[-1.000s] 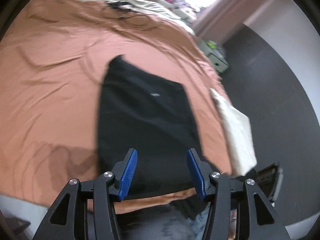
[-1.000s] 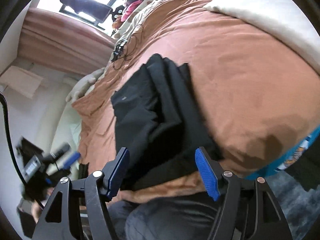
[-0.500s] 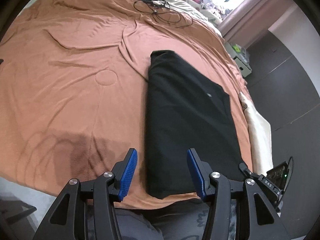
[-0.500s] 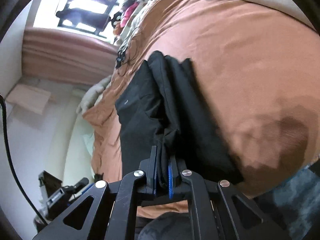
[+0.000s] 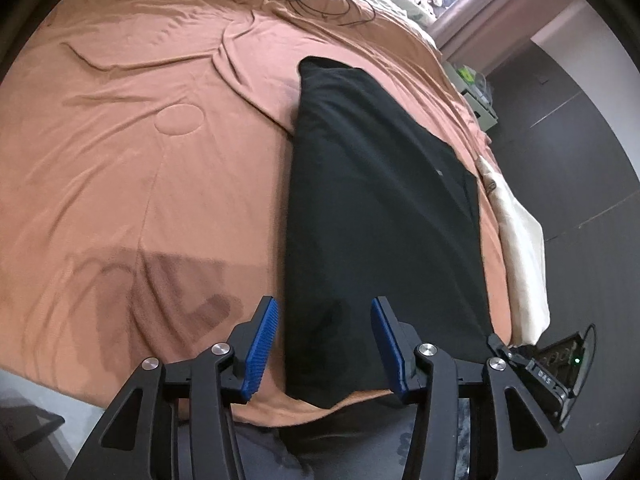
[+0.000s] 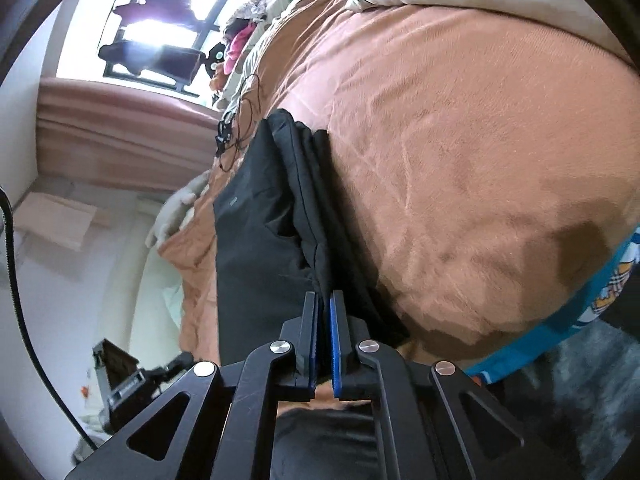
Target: Fold large clothes
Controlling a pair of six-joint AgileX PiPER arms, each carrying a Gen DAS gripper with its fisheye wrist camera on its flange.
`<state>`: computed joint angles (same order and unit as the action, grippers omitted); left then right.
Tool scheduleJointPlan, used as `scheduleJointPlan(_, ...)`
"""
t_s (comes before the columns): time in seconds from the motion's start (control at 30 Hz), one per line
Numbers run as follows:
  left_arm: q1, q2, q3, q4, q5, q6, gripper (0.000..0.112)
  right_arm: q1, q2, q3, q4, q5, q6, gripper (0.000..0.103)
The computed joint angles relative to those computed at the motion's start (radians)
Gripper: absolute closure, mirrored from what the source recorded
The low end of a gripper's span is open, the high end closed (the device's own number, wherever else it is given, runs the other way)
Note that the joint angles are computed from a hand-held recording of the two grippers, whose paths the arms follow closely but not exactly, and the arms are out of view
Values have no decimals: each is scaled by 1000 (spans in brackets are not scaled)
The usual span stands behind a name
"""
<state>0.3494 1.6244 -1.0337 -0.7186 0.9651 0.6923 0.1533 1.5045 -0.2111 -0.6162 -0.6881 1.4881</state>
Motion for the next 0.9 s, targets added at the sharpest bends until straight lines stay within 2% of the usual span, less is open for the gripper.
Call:
scheduleJointPlan(0.2, 2, 129, -42, -18, -22, 18, 63, 53, -66, -27, 10, 109, 8, 99)
scheduleJointPlan(0.37, -6, 188, -67, -57, -5, 69, 71, 11, -37, -1, -18, 45, 11, 99)
scheduleJointPlan(0.43, 0, 209, -81, -76, 30, 90, 83, 17, -22, 1, 0, 45, -6, 99)
scheduleJointPlan(0.6, 2, 214, -90, -87, 65, 105, 83, 12, -26, 15, -6, 57, -23, 99)
scheduleJointPlan(0.7, -9, 196, -73, -79, 46, 116, 83, -5, -20, 20, -49, 52, -8, 99)
scheduleJointPlan(0.73, -10, 194, -71, -78, 43, 117, 83, -3, -30, 13, -70, 78, 6, 98)
scheduleJointPlan(0.8, -11, 194, -77, -72, 42, 108, 82, 11, -72, -16, -136, 179, 76, 90)
scheduleJointPlan(0.87, -25, 190, -89, -51, 25, 90, 74, 10, -106, -48, -221, 255, 151, 58)
scheduleJointPlan(0.9, -33, 194, -98, -49, 19, 88, 66, -11, -112, -54, -261, 246, 161, 52)
